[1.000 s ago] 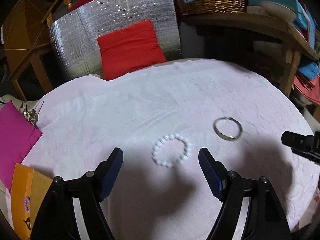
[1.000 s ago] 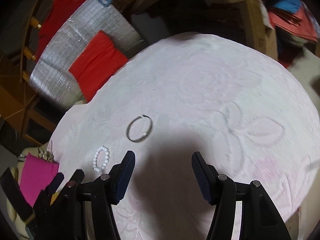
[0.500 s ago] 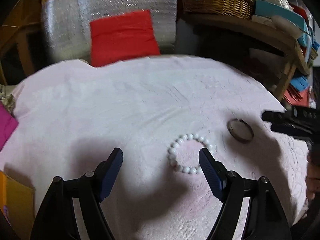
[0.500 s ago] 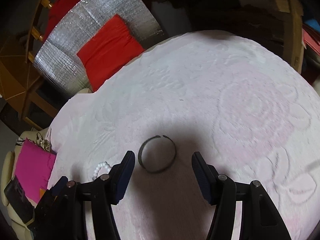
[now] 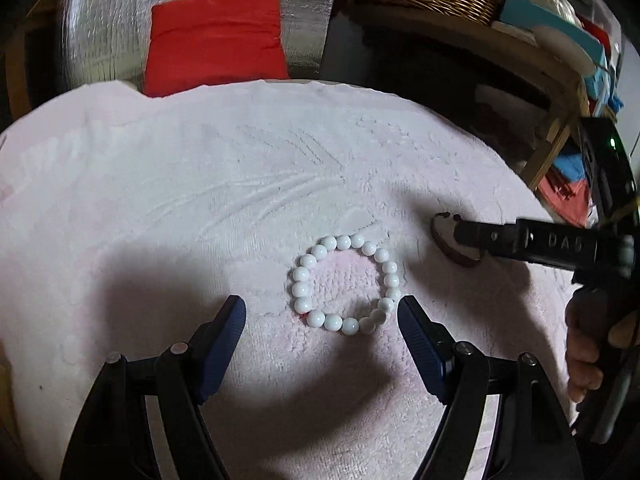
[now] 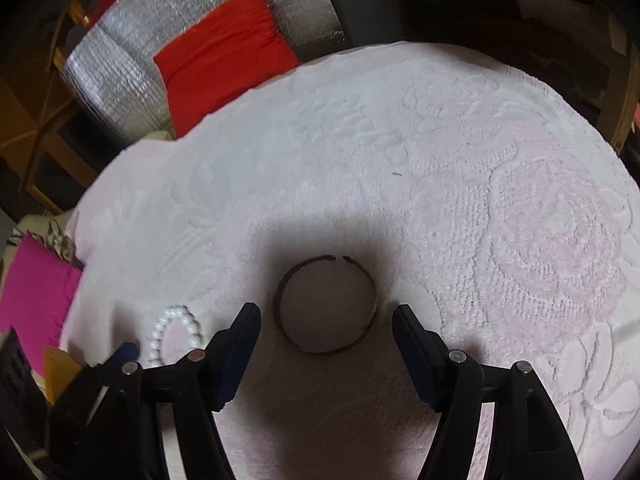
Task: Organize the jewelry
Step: 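Grasp the white bead bracelet with the left tool while the right tool grasps the silver bangle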
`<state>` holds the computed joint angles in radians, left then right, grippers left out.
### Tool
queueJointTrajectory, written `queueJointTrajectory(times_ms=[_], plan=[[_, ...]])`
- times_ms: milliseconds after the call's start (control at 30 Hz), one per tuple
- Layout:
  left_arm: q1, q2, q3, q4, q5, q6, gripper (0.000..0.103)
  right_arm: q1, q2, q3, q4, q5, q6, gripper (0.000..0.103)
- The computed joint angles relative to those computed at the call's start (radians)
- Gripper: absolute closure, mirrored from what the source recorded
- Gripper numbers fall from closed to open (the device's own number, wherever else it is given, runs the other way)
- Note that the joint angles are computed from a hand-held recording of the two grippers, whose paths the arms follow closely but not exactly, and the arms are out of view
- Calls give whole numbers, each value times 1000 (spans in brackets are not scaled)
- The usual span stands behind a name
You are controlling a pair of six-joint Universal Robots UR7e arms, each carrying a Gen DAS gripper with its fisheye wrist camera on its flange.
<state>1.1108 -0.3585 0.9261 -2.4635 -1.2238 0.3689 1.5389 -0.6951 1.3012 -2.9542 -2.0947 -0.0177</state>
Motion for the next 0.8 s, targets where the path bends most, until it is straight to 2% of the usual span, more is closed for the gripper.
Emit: queueJointTrajectory(times_ms=[100, 233, 533, 733, 767, 800], plan=[[3, 3, -4, 7, -19, 4, 24, 0, 5, -1, -15, 3, -36, 31], [-2, 1, 16, -21, -10, 44, 24, 2, 13, -8, -19, 2, -88, 30], [-4, 13, 0, -15, -11, 37, 24, 1, 11, -6, -11, 18, -101, 27], [-1, 17, -11, -4, -33, -17, 24, 10, 39, -34, -16, -25, -122, 26], [0, 18, -13, -5, -36, -24, 24, 13, 46, -39, -20, -41, -138, 28], [0, 18, -14, -5, -37, -28, 24, 16, 55, -47, -25, -59, -151, 36]])
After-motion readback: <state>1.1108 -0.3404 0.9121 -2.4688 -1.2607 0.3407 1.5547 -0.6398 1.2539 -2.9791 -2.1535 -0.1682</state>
